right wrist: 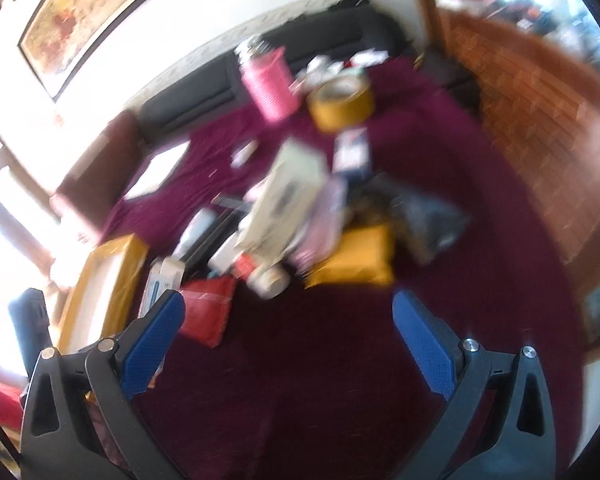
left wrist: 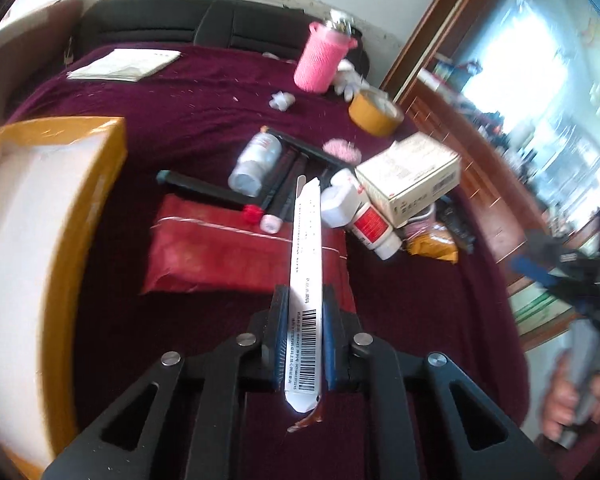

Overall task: Organize objects
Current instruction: 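Carry the toothpaste tube toward the tray while the right gripper grasps a white-red pill bottle, then place the pill bottle in the tray with the right gripper while the left lowers the toothpaste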

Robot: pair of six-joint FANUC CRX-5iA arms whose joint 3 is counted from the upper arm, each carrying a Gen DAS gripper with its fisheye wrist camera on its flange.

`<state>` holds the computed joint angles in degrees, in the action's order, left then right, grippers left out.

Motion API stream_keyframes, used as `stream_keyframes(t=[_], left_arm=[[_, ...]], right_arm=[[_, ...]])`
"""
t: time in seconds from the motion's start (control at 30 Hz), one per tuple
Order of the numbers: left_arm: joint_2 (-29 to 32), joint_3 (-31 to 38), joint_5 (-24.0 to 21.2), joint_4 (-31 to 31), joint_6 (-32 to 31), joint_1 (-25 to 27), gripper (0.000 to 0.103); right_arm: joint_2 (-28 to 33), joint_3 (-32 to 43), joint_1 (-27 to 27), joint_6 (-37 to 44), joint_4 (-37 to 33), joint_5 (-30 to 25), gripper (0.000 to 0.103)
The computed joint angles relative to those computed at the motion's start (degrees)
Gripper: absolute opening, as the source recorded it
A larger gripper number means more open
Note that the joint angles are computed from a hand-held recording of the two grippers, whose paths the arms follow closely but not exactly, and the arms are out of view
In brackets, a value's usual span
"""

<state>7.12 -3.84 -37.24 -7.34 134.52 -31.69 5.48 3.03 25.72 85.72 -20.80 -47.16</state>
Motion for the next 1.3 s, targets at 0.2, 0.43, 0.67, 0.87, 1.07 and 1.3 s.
stream_keyframes(t=[0.2,0.43,0.67,0.87,1.07,1.3], left_arm=[[-10.4,-7.16,1.13,-5.39,5.3,-0.31,0.012],[-16.91,-10.11,-1.88,-13.21,11.84,-1.26,0.013],[-19.92,-13.02,-1.96,-15.0,15.22,-0.98,0.013],[-23.43,-12.95,-6.28,-21.64,21.7,-4.36,0.013],[-30.8,-11.84,-11.65,-23.8,19.27,-3.67,0.013],[-30.08,3.33,-23.33,-19.18,-2.14,5.53,0.013]], right_arm=[[7.37,5.3,5.68,2.59,3.76,-2.84,0.096],[15.42,9.17,10.66,-5.95,15.86,-2.75,0.066],[18.48,9.09,12.75,-14.63,28.19,-3.92,0.046],[19.03,10.66,10.63,-15.87,24.6,-7.12,0.029],[9.34,8.08,8.59,-9.43,13.51,-7.82,0.03],[7.91,27.97,12.25,-1.29,3.82,-22.41,0.03]])
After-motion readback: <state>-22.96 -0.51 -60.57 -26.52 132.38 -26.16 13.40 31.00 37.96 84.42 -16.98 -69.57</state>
